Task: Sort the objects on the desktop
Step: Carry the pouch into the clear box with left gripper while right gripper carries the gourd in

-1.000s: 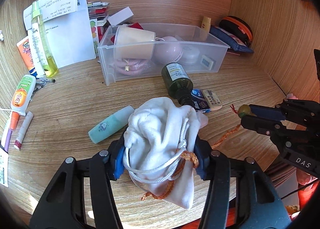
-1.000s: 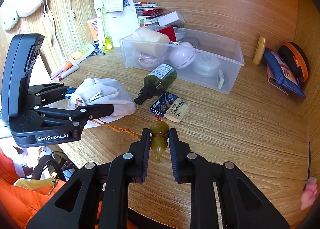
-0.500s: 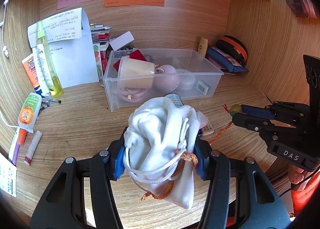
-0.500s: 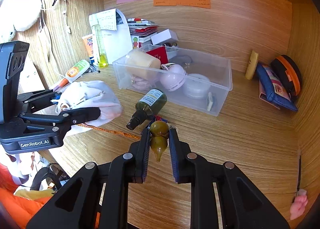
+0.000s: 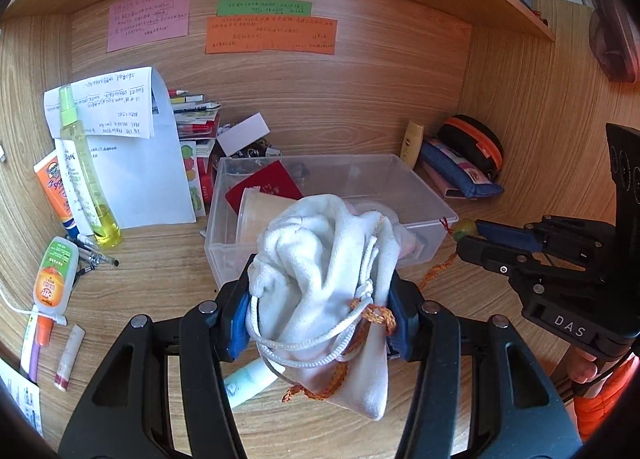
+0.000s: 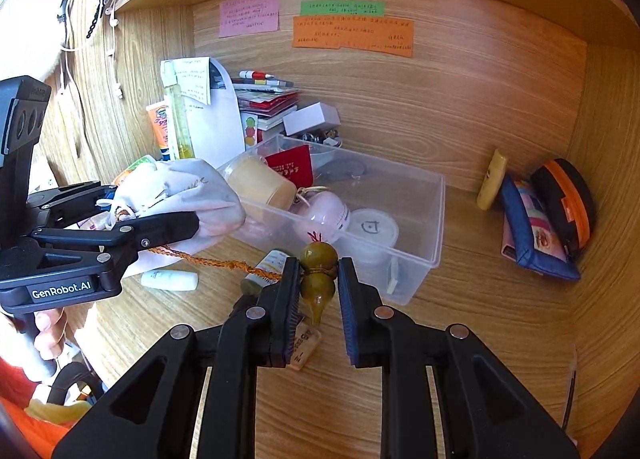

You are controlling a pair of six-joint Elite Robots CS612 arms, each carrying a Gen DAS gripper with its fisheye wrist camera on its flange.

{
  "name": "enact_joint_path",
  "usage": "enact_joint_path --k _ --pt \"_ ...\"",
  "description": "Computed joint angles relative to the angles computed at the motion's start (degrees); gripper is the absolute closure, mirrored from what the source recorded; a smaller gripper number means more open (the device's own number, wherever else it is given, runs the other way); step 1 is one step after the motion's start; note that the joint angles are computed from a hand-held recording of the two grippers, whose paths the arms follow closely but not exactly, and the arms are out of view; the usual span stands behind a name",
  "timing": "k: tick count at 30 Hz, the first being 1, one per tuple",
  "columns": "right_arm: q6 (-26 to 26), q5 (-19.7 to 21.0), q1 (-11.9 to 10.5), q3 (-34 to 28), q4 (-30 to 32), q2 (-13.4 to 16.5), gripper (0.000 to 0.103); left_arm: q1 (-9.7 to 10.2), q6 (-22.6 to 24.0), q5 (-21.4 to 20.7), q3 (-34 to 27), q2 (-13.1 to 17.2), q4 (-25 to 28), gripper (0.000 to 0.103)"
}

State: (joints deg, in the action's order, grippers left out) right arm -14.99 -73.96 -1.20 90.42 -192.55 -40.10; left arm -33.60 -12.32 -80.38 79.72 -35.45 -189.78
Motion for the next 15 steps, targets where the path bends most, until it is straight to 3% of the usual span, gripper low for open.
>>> enact_joint_path --k 15 --pt "0.24 -2.91 -0.11 -8.72 7.26 3.44 0.086 1.19 1.86 -3.29 -11.74 4.72 7.79 0.049"
